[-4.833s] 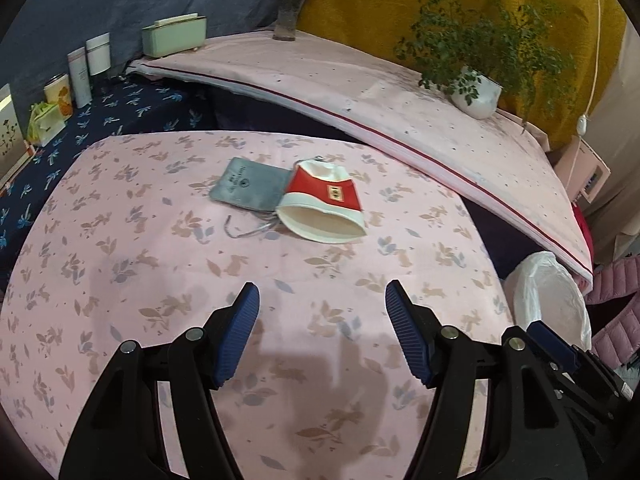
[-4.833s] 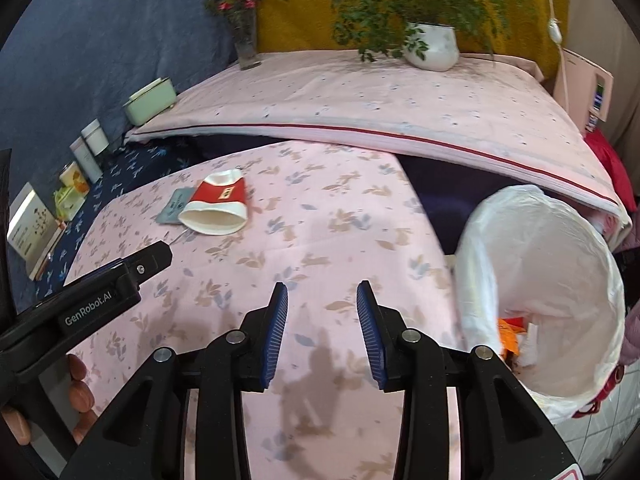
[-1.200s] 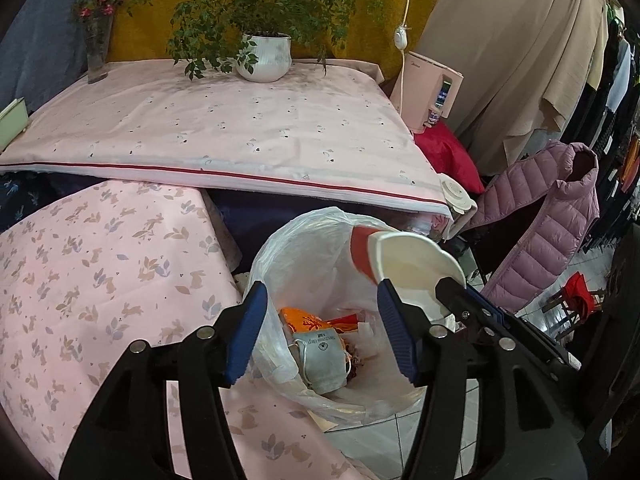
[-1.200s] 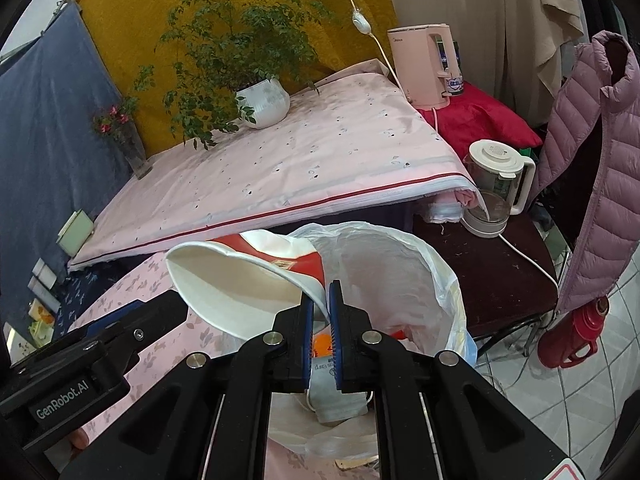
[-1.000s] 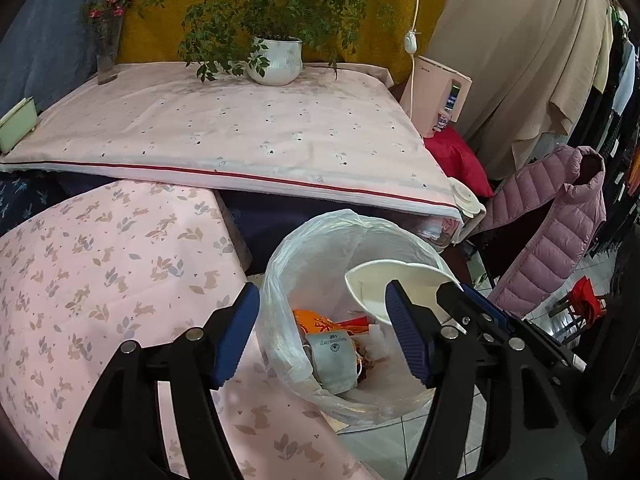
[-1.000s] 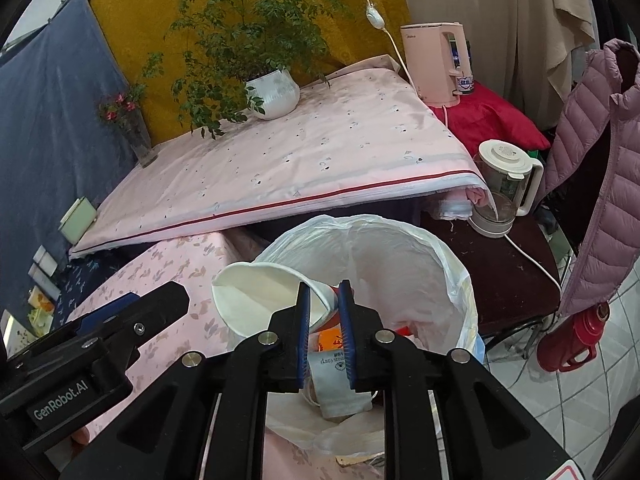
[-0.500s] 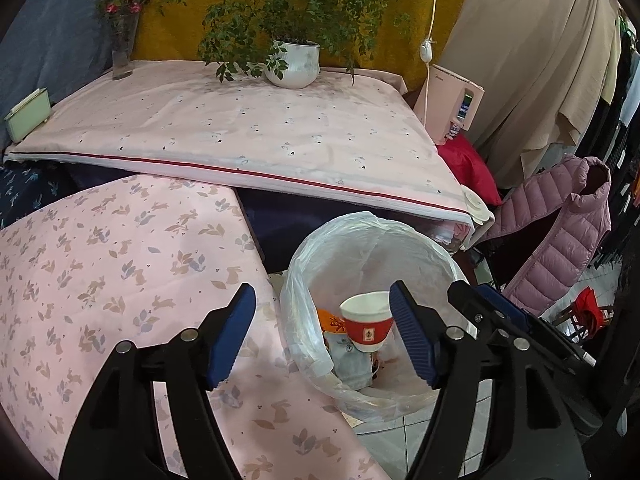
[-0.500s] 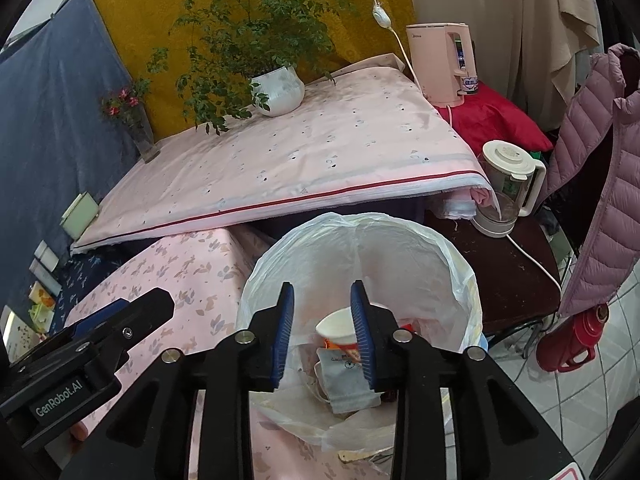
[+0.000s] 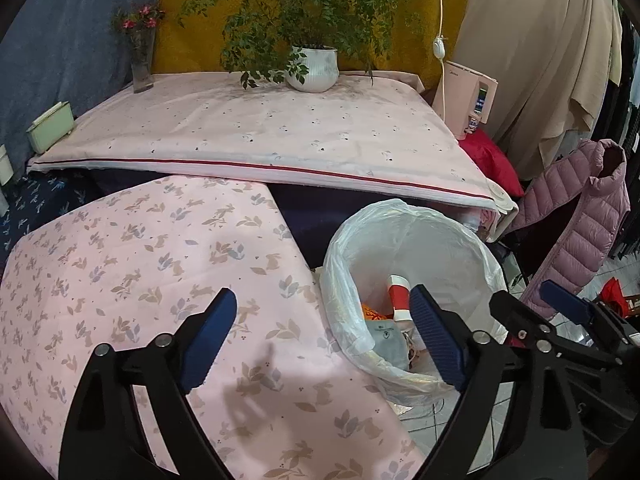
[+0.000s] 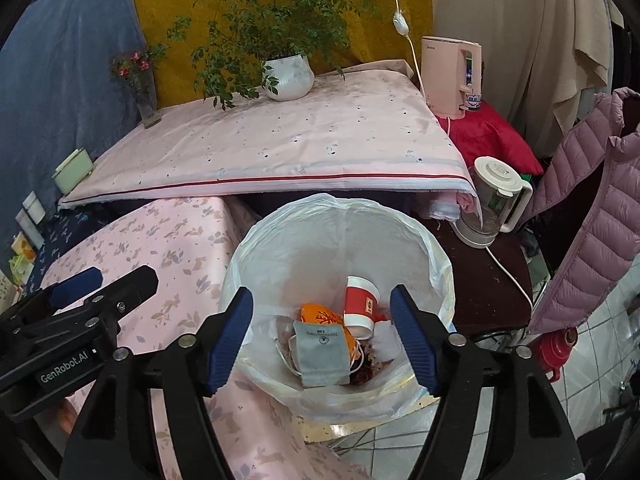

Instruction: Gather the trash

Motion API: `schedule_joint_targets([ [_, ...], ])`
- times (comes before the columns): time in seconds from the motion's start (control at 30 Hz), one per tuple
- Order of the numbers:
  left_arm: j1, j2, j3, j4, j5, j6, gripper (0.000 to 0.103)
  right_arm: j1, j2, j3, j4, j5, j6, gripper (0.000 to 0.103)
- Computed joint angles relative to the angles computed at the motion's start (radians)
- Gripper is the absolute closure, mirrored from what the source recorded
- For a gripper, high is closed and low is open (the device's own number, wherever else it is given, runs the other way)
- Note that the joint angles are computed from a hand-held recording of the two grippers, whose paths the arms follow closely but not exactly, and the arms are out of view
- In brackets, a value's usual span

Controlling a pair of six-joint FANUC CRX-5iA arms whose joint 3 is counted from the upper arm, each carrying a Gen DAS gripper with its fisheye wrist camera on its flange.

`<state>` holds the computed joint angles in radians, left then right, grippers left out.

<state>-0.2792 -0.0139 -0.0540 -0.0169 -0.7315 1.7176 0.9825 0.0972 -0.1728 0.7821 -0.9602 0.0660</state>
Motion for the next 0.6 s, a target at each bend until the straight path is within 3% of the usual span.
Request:
schedule_joint_targets([
  [0.07,-0.005,-0.011,-0.007,-0.029,-0.004,0.017,0.016,0.002,-0.014,-0.009,-0.020,0.003,-0.001,0.019],
  [0.4,-0.019,-0.052,-0.049,-0.084,-0.020,0.045,0.012,0.042,-0.020,-0.012,-0.051,-0.077,0.046,0.018],
  [0.5,-0.019,-0.061,-0.061,-0.090,-0.026,0.055,0.012,0.051,-0.028,-0.022,-0.048,-0.088,0.039,0.006],
  [0.6,-0.021,-0.072,-0.074,-0.100,-0.026,0.070,0.012,0.063,-0.031,-0.029,-0.029,-0.111,0.026,0.007],
])
